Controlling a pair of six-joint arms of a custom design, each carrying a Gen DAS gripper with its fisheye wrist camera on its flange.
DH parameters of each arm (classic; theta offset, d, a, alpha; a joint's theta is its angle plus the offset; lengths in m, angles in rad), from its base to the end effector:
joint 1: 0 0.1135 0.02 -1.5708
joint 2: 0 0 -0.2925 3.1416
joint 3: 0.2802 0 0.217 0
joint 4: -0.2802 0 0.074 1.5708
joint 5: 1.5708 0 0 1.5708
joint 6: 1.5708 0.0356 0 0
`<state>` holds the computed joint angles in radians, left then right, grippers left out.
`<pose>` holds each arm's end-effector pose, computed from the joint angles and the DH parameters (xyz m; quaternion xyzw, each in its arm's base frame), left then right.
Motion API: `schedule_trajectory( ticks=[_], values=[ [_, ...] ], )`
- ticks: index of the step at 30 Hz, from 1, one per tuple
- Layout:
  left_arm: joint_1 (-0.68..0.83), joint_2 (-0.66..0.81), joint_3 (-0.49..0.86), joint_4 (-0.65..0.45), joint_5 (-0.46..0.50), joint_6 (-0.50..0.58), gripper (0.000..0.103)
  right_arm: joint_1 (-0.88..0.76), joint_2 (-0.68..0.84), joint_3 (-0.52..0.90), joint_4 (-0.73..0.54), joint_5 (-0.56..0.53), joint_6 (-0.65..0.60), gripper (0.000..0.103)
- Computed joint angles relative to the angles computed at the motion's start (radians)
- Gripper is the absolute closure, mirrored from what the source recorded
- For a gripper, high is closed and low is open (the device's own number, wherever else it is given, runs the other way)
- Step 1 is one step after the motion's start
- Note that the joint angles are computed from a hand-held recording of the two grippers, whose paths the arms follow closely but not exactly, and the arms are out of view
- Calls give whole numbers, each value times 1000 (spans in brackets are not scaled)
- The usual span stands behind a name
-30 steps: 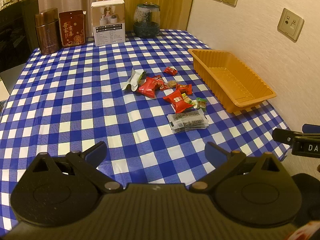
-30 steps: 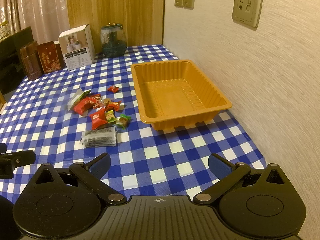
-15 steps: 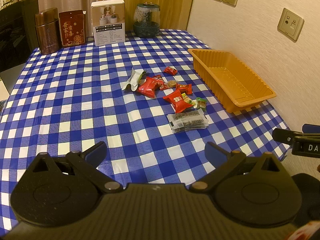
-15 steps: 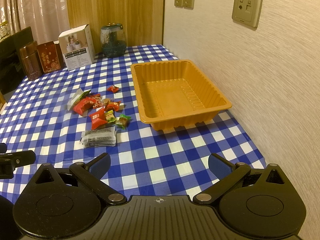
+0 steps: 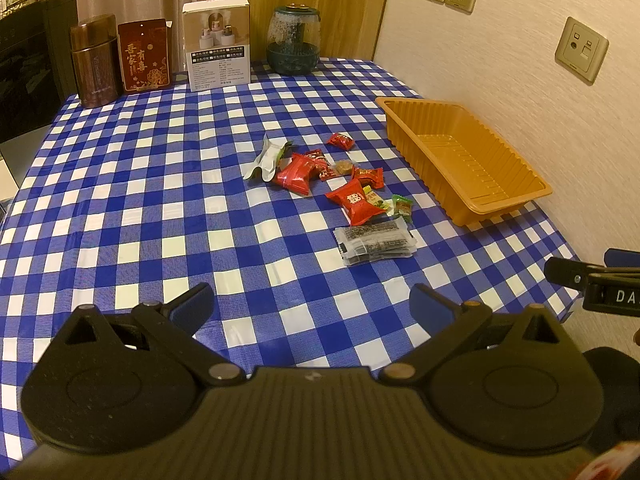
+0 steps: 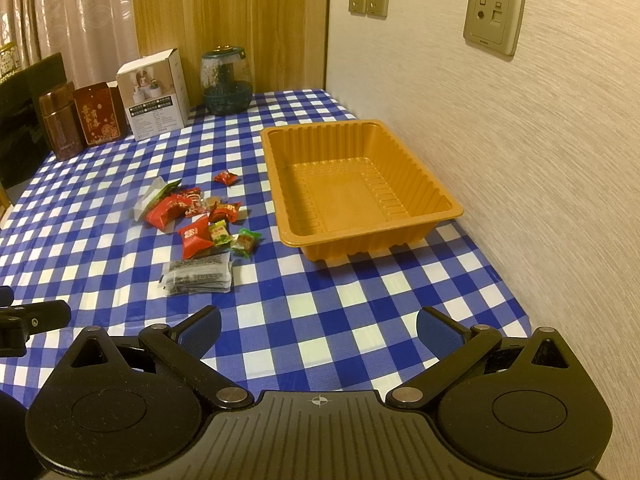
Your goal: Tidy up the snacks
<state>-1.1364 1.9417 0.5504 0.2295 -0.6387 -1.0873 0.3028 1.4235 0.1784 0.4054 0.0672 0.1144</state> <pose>0.1300 -0.2297 0.0975 -0.0409 0.9309 -0.0367 0.3610 0.1666 0.0495 0.1429 -0.0758 0.9304 0.0433 0.3560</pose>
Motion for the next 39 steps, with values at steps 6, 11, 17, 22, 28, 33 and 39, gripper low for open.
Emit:
schedule_trajectory(
  ticks=[6,11,17,22,28,33,39],
  values=[
    [0,0,0,1,0,0,0,0,1,1,-1,0,-1,0],
    [-1,0,-1,1,1,-1,0,0,2,0,1,0,0,0],
    [1,-4,-12,22,12,-13,0,-29,10,-10,25,-19,-19,0],
    [37,-12,-40,79,65,-8,0,-74,-1,2,-4,-52,-44,0],
    [105,-21,-48,136,125,126,0,-119,-7,25,-20,-137,-63,0],
    [208,1,-55,214,200,244,0,-107,99,50,55,-223,-98,0],
    [324,57,-61,294,269,346,0,-28,298,63,241,-211,-30,0]
  ],
)
